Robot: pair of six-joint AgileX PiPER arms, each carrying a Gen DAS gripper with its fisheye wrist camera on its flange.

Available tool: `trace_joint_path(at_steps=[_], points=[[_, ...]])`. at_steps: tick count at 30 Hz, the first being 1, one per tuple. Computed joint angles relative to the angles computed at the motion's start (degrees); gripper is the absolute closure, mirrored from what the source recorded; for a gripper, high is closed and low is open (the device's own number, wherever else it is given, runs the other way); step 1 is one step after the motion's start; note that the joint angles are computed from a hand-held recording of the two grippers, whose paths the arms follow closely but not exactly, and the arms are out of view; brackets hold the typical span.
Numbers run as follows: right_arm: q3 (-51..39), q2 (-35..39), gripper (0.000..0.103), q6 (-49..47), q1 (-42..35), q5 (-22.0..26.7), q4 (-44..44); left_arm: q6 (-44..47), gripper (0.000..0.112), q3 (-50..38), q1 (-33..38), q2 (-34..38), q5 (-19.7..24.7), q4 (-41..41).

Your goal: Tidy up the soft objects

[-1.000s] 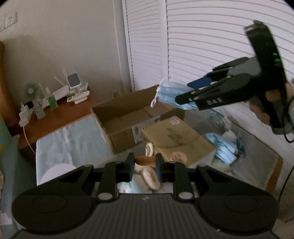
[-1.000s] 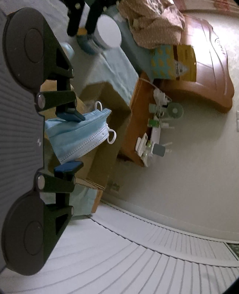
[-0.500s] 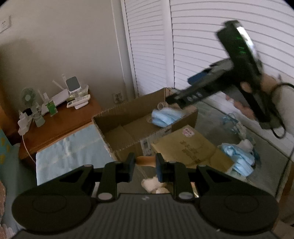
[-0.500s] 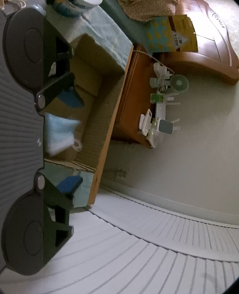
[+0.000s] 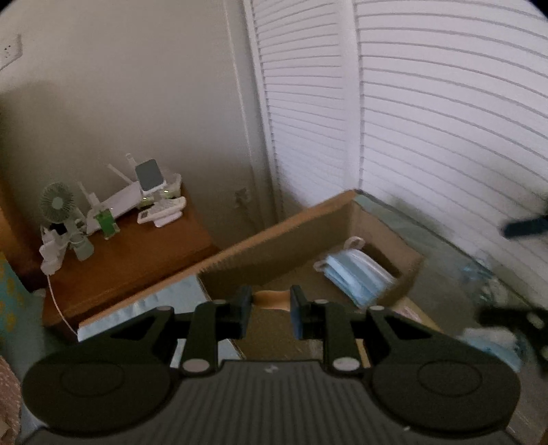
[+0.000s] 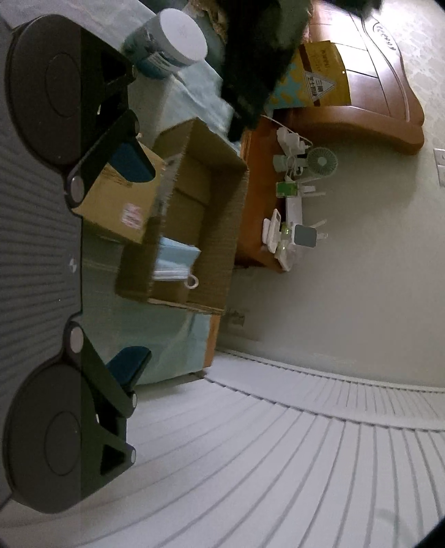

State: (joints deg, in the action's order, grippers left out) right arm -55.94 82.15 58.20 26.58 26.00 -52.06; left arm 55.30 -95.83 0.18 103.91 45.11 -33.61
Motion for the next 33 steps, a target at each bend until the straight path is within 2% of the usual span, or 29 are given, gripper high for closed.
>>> trace_joint_path(at_steps=[5, 7, 8, 9, 11, 16, 21, 33], points=[[4.2, -3.7, 0.0, 5.0, 3.1, 2.2, -2.5, -6.6, 0.087, -7.5, -1.1, 5.3, 0.5, 4.4], [5.6, -4.7, 0.0, 6.8, 4.2, 2.5, -3.4, -7.9, 0.06, -9.0, -1.2, 6.4, 1.2, 5.1], [6.1, -5.0, 0.0, 7.1, 4.7, 2.7, -3.5, -8.5, 0.035, -8.8, -1.3, 6.4, 0.9, 5.4], [6.5, -5.3, 0.0, 7.1, 5.1, 2.9, -3.3, -8.5, 0.025, -7.8, -1.2, 5.8, -0.1, 4.9], [7.5, -6.2, 0.0, 8.3, 6.3, 3.9, -3.7, -8.0, 0.023, -4.6, -1.3, 3.8, -3.0, 5.0], [11.1, -9.6, 0.0, 11.6, 9.3, 6.3, -4.5, -3.7, 0.018, 2.7, -0.2, -1.9, -3.8, 1.7], [14.6, -12.3, 0.0, 16.0, 13.8, 10.6, -6.3, 1.9, 0.013, 13.7, 0.9, -10.2, -5.5, -2.1], [21.3, -16.6, 0.0, 24.8, 19.3, 15.4, -8.5, 9.8, 0.012, 35.5, 6.2, -27.4, -3.7, -8.1]])
